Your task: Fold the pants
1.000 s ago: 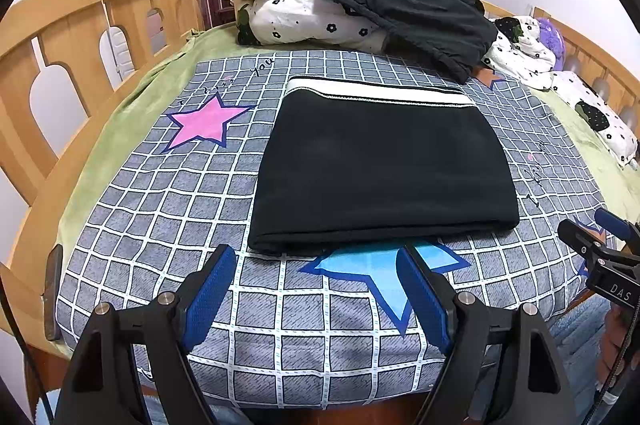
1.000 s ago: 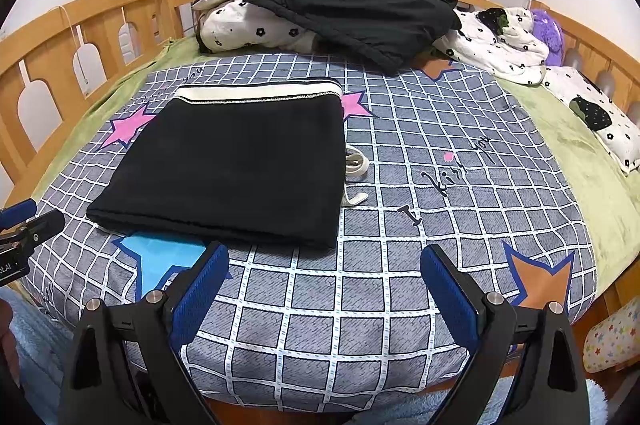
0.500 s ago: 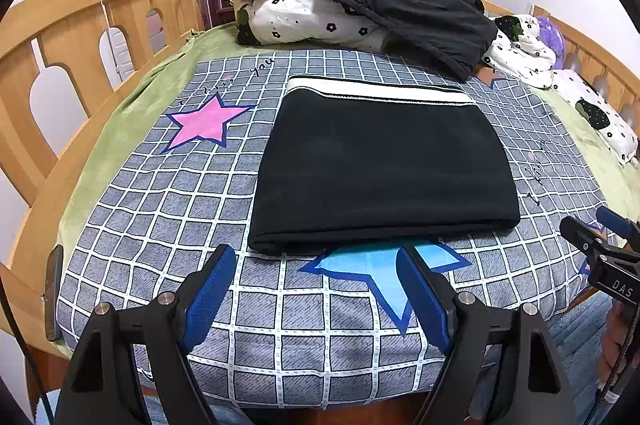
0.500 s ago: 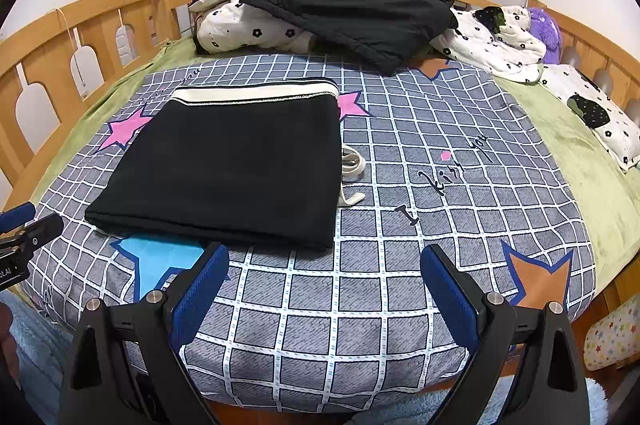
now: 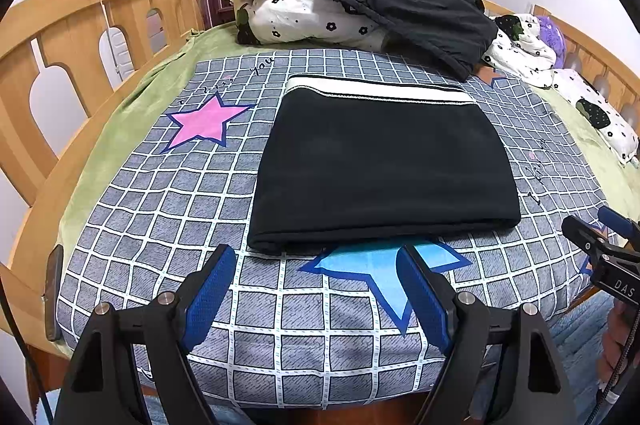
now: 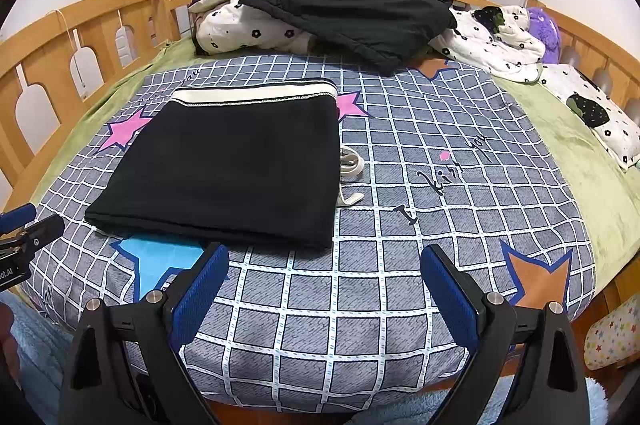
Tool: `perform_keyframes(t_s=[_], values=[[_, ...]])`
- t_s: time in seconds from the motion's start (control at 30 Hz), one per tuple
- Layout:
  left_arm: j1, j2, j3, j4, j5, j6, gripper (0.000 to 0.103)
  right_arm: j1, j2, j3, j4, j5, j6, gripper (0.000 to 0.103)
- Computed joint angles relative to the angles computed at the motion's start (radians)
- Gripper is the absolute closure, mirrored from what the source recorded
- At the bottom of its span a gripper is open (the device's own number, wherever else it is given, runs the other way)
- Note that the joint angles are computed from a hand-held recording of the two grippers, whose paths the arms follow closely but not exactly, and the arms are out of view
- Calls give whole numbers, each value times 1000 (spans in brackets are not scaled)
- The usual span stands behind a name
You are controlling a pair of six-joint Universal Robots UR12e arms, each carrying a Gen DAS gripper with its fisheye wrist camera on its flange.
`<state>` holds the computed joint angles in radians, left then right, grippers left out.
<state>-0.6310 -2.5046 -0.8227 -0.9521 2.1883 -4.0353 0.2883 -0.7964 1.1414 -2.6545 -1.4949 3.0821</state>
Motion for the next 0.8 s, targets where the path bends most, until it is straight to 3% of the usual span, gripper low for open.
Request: perform_keyframes(t_s=[0.8], values=[[-2,-5,10,-4,6,-4,22,3,0,-3,5,-6,13,8]])
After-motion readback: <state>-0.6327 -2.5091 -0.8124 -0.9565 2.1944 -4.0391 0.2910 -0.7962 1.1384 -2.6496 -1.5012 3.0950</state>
